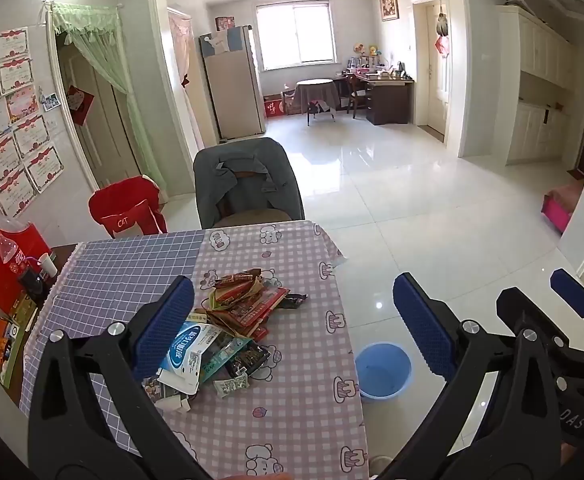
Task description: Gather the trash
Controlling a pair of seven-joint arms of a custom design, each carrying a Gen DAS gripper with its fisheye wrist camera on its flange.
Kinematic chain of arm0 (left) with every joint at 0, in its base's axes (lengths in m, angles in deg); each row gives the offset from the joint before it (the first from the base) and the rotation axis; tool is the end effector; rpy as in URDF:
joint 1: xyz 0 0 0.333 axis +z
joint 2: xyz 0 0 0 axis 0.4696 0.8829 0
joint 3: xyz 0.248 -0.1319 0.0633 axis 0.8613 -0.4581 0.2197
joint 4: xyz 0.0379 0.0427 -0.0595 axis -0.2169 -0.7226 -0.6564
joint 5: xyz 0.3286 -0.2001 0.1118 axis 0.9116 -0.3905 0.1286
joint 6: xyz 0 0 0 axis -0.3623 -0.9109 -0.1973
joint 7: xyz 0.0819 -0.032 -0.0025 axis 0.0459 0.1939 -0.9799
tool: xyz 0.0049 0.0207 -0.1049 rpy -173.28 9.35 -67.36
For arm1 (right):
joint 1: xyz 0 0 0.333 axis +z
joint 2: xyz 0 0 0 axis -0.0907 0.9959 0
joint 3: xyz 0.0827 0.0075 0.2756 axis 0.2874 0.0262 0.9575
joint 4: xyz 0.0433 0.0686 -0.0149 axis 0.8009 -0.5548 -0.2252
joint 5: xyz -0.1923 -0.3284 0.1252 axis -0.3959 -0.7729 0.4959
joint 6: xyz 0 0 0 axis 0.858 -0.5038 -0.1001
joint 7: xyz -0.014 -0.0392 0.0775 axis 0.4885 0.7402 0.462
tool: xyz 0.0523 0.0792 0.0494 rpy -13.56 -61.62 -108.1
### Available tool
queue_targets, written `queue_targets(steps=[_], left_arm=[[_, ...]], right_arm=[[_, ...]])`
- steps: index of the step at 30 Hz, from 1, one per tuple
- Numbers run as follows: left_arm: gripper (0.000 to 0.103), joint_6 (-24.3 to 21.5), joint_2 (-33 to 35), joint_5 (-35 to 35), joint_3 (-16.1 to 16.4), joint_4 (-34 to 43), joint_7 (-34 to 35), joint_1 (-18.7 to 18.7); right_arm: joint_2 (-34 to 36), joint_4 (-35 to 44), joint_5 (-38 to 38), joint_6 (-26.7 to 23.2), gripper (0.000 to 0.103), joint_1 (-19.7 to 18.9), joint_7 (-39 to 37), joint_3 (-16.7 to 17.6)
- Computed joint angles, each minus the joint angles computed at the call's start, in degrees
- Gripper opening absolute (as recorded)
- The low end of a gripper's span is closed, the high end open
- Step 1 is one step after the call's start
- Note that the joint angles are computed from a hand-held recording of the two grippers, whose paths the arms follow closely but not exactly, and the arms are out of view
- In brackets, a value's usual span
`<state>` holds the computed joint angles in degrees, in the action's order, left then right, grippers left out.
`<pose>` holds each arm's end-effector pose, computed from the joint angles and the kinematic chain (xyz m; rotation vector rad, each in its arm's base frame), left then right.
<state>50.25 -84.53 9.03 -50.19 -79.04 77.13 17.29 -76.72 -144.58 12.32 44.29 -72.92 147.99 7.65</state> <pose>0.5193 -0.1913 0.7895 -0.8993 2.2521 -1.0841 0.3732 0.4054 0.7737 -0.8179 2.0897 -1.0242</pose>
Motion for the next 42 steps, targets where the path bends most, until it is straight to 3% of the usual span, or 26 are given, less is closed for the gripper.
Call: queue_targets(steps=[11, 21, 42], left_arm=[[0.098, 0.3, 0.1, 0.6, -0.2, 0.1, -0.8, 0.0], [0.098, 0.5, 0.4, 0.7, -0.3, 0.3, -1.0, -0.1], [0.098, -0.4, 0.2, 0.2, 0.0, 0.5, -0.5, 0.2]], right_arm=[[-0.4, -1.5, -0.2, 1.4, 0.099, 1.0, 0.3, -0.1], [0.1, 3.0, 0.9, -0.5, 0.099, -2.2, -0.2, 0.3], [-1.2, 3.4, 3.8, -0.6, 0.099, -3.8, -0.3, 0.1]])
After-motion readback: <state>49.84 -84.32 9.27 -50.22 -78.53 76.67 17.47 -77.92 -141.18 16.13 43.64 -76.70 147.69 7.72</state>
